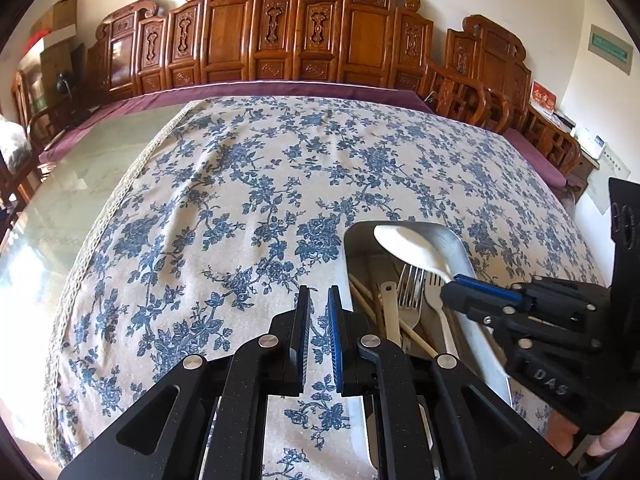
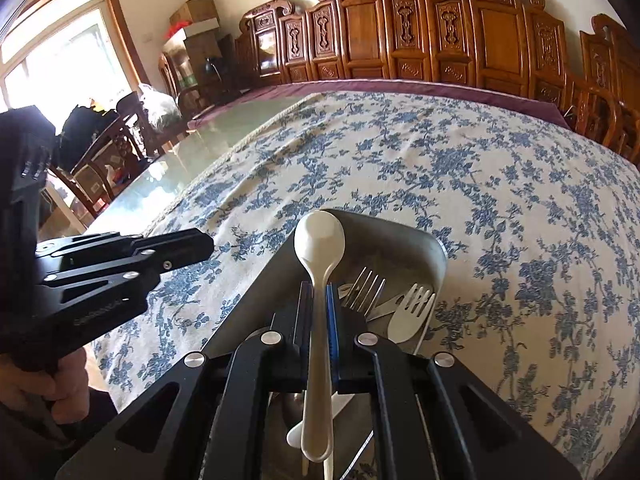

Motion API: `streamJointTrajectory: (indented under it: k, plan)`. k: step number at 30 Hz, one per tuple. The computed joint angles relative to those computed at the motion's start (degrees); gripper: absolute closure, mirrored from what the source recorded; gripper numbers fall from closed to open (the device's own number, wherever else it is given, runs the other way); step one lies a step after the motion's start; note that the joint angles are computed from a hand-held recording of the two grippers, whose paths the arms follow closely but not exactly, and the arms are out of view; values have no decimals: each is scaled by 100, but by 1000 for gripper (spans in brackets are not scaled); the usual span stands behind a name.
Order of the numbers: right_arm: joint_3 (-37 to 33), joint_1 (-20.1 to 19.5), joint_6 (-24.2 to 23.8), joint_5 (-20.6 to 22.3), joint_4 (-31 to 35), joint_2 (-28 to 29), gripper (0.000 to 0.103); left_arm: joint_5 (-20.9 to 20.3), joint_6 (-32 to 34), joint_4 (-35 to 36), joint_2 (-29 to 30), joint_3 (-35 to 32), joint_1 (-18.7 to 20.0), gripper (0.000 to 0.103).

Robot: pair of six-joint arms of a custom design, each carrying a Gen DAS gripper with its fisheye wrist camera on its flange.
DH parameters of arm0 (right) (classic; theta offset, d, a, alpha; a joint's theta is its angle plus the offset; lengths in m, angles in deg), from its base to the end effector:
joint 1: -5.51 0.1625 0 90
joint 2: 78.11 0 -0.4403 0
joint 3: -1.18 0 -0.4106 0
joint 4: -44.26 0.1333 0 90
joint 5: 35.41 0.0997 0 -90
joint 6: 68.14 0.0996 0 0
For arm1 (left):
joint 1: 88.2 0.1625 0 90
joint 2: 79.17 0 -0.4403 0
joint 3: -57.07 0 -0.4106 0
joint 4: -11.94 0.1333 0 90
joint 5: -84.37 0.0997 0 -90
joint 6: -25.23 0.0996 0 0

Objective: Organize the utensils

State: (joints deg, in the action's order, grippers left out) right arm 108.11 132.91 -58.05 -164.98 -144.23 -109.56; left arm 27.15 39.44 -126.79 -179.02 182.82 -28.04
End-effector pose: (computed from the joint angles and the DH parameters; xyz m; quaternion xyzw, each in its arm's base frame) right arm 0.4201 -0.4345 -0.0370 0.1521 -0.9119 0.3054 0.2280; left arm -0.0458 -0.4561 0.3785 0.3009 0.8927 -0.2257 0.2482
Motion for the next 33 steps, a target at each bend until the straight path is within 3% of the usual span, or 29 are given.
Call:
streamJointTrajectory:
  k: [15,26,28,30,31,33]
  plan:
    - [45,-118,60,252,-186,133,94,70,26,-35,66,40,13,95]
    - [226,99,-122,-259,-373,-53,94,66,31,-40,32,64,-13,95]
    - [301,174,-79,-429,-403,-101,94,90,7,-37,0,91,-51,89]
    - [368,234,-23,-592,-414,-151,94,101,-45,9,-74,123,-123,68]
    - [404,262,4,-664,-431,-179,94,118,-61,14,-116,149,-163,64]
    - [503,341,81,-839,-475,-260,85,141,-115,41,-226,192,-275,50]
